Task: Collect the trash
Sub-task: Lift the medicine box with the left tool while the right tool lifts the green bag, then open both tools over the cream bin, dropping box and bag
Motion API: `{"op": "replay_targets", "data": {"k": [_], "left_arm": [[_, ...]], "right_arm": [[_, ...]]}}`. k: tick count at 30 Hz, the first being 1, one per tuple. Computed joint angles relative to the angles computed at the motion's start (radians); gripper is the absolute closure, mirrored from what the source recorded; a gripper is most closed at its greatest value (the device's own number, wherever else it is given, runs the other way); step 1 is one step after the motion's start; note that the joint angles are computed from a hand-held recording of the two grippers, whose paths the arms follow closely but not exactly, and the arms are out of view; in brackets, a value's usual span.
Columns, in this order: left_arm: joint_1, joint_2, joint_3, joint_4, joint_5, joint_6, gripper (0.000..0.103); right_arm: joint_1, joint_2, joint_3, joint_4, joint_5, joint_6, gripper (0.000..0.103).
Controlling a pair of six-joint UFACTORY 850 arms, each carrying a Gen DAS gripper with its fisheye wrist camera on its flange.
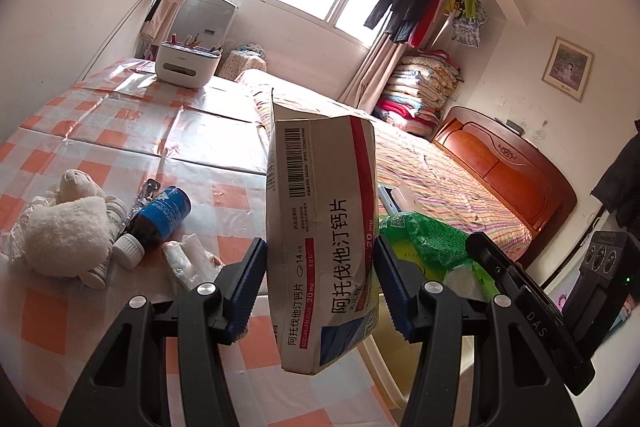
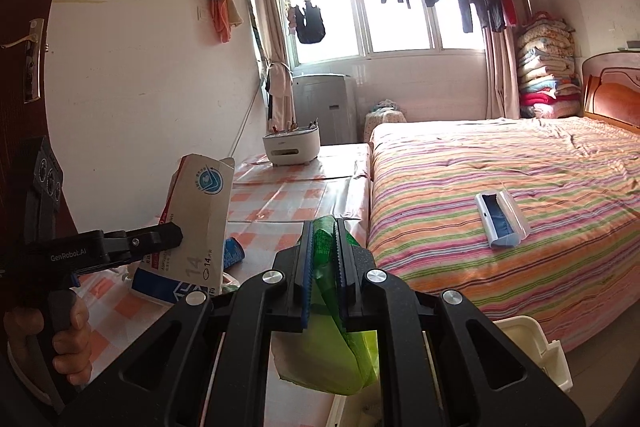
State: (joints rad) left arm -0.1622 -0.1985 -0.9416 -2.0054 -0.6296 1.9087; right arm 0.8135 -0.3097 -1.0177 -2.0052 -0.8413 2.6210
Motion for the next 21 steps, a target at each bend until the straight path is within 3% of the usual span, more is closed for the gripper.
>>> {"op": "replay_targets", "data": {"k": [15, 20, 21], "left_arm": [[-0.093, -0.011, -0.001, 0.077, -0.009, -0.026, 0.050], [-0.111, -0.022, -0.009, 0.107, -0.006, -0.043, 0.049], [-0.115, -0.024, -0.010, 0.112, -0.006, -0.047, 0.049]], "right_arm": [[-0.004, 0.066, 0.115, 0.118, -0.109, 0.044, 0.090], [-0.004, 0.081, 0.148, 0.135, -0.152, 0.103, 0.069], [-0.004, 0.085, 0.156, 0.129, -0.161, 0.119, 0.057]]}}
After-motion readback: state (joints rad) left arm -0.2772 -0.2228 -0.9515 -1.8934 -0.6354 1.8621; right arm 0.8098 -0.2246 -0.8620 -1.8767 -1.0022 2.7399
